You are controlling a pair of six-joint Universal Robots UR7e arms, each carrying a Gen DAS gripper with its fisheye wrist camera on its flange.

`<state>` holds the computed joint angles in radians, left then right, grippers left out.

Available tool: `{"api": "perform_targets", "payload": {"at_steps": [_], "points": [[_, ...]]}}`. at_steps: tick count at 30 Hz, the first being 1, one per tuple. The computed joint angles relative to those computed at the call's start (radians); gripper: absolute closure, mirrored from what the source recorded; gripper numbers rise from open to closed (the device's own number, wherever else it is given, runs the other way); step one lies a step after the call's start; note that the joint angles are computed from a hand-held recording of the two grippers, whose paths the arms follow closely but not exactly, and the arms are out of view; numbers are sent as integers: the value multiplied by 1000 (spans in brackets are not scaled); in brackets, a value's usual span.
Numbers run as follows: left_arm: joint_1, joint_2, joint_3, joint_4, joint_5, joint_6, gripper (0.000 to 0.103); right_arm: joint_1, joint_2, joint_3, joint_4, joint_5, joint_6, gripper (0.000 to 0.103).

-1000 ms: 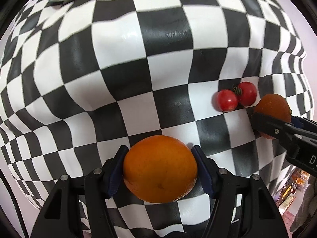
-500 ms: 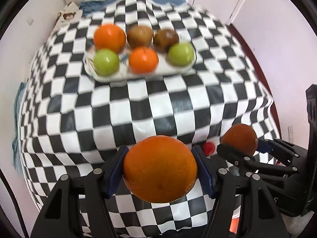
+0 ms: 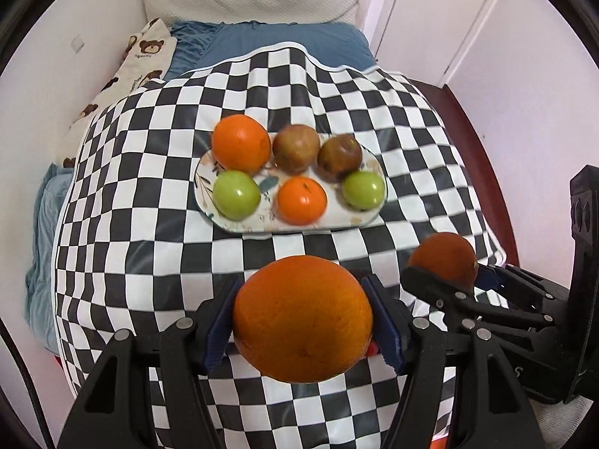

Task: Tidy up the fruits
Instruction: 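Carry the orange and brown fruit onto the plate and release both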

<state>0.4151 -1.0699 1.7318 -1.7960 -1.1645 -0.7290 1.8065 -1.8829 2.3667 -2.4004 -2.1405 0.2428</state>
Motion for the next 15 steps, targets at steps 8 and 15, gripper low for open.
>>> {"api": "perform_targets", "payload": {"at_steps": [8,15], "points": [[126,53,-102,-15,-7,7,40,-67,148,-100,-116,40,-77,46],[222,125,-220,16,32,27,40,-152,290,-205,-162,74,-123,46]]}}
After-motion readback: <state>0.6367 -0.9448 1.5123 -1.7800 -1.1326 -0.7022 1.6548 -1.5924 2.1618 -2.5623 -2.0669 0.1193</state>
